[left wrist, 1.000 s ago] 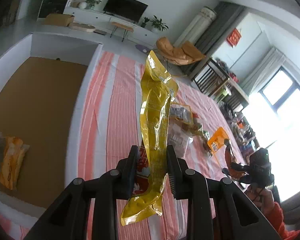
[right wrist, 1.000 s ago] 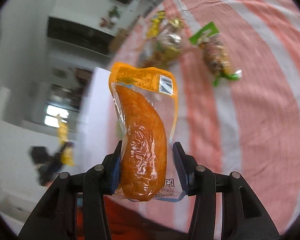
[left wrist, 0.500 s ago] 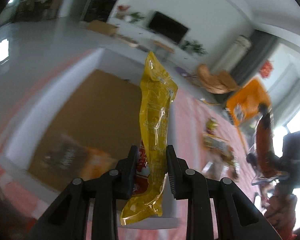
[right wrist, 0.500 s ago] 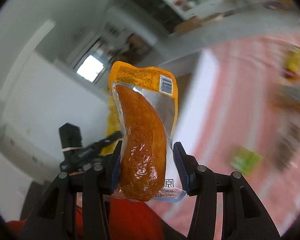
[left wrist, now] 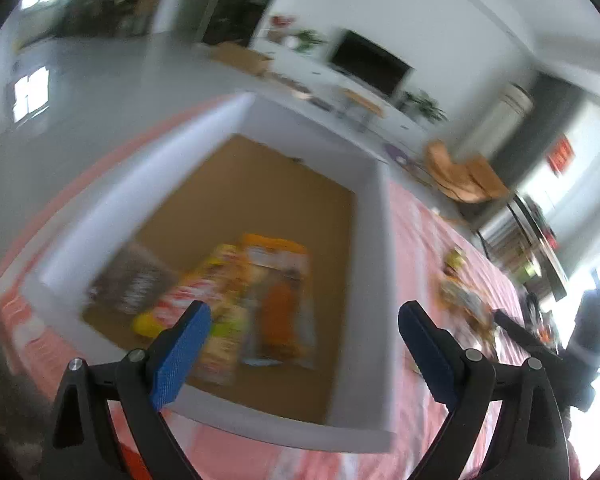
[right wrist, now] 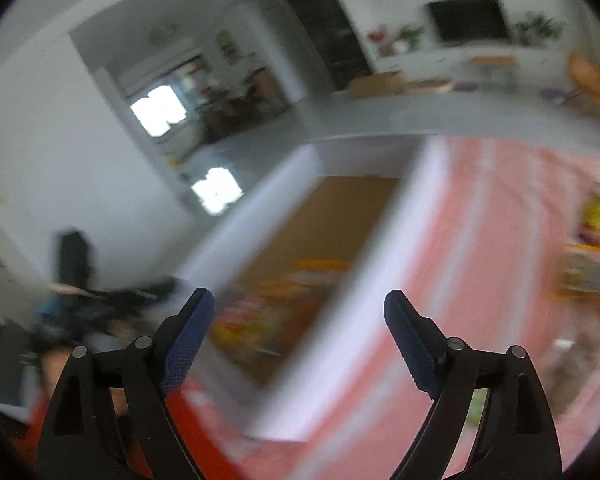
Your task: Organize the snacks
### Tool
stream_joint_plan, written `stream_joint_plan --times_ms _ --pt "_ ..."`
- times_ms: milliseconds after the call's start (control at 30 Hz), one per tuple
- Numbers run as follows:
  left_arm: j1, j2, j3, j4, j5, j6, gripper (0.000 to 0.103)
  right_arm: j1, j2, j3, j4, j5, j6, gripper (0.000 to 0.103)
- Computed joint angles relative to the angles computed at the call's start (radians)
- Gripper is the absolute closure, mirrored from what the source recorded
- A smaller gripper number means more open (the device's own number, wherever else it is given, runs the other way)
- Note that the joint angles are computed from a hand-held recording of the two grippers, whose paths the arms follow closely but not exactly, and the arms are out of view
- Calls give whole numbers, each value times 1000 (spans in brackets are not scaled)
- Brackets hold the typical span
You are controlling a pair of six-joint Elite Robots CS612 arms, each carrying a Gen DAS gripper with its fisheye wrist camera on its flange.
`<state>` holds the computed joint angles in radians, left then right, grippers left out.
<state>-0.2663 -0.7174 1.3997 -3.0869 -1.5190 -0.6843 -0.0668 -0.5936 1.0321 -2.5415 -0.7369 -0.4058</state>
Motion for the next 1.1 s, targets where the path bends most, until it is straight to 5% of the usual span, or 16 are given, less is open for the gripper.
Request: stream_joint_plan --times_ms 233,467,667,1100 --pt "-83 50 -123 69 -187 210 9 -94 -7 144 -184 -330 88 14" --pt "-151 179 -315 355 -233 319 9 -167 -36 293 -413 -637 203 14" --pt "-161 255 -409 484 -153 330 9 -182 -18 275 -386 -701 196 14" --pt "-187 302 -467 483 16 457 0 -172 30 232 -398 -682 199 7"
